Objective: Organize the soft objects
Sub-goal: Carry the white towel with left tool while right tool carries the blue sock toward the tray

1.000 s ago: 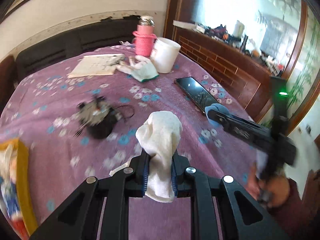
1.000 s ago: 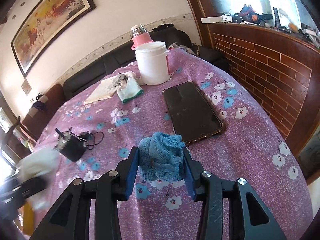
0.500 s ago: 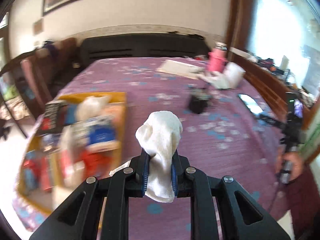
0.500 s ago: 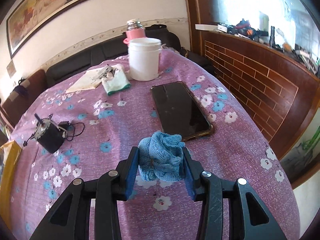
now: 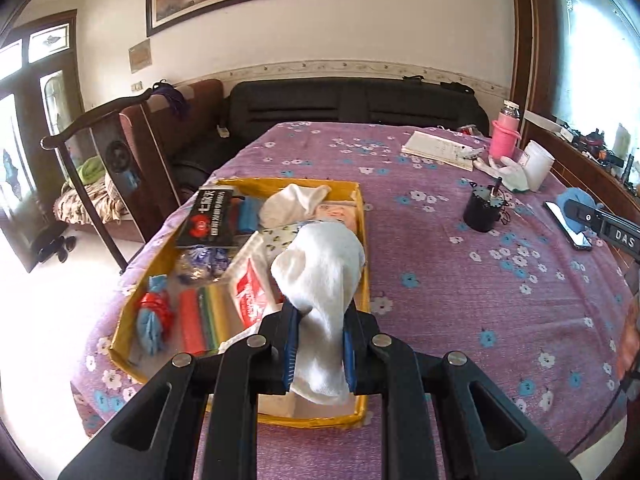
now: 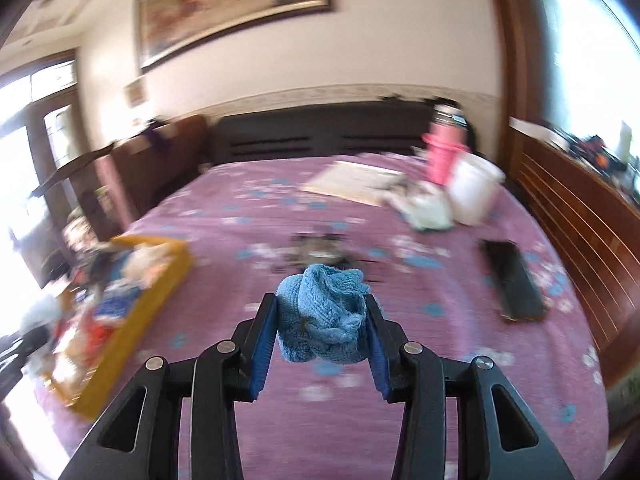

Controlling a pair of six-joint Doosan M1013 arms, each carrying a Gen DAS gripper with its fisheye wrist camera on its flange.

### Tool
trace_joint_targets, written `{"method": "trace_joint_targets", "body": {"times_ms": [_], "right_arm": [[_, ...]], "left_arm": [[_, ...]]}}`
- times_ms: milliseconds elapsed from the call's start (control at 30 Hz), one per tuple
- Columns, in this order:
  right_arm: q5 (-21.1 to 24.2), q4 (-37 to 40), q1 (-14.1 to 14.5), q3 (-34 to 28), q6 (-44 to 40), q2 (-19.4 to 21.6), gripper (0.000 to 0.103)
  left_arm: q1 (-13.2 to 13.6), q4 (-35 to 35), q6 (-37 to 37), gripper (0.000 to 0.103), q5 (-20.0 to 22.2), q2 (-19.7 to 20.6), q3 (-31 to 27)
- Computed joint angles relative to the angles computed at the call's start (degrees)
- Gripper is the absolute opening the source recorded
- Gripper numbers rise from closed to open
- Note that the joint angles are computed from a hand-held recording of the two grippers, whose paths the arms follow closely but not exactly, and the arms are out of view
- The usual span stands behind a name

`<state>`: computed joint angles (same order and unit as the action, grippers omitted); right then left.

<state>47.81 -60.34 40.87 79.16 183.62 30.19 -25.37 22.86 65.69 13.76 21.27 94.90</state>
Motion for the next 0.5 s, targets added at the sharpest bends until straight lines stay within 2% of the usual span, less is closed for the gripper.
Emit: {"method": "trace_joint_targets", "body": {"times_ms": [67, 233, 333, 500], "right_arm": [[-1.9, 1.0, 0.8, -2.6, -3.9, 1.4, 0.045], [-4.8, 4.3, 1.8, -7.1, -10.6, 4.0, 0.045], [-5.7, 6.1, 2.2, -9.3, -13.4, 5.3, 0.045], [-6.0, 9.7, 2.3, -13.1, -18.4, 7.5, 0.045]], "left_arm": [[0.1, 2.0, -1.9, 0.018, -0.1, -0.1, 0.3], [0.8, 1.2, -2.0, 0.018, -0.1, -0.1, 0.5], [1.4, 1.1, -2.6, 0.018, 0.0, 0.1, 0.5], [2.8, -2.8, 0.1, 0.018, 0.1, 0.5, 0.4]]}}
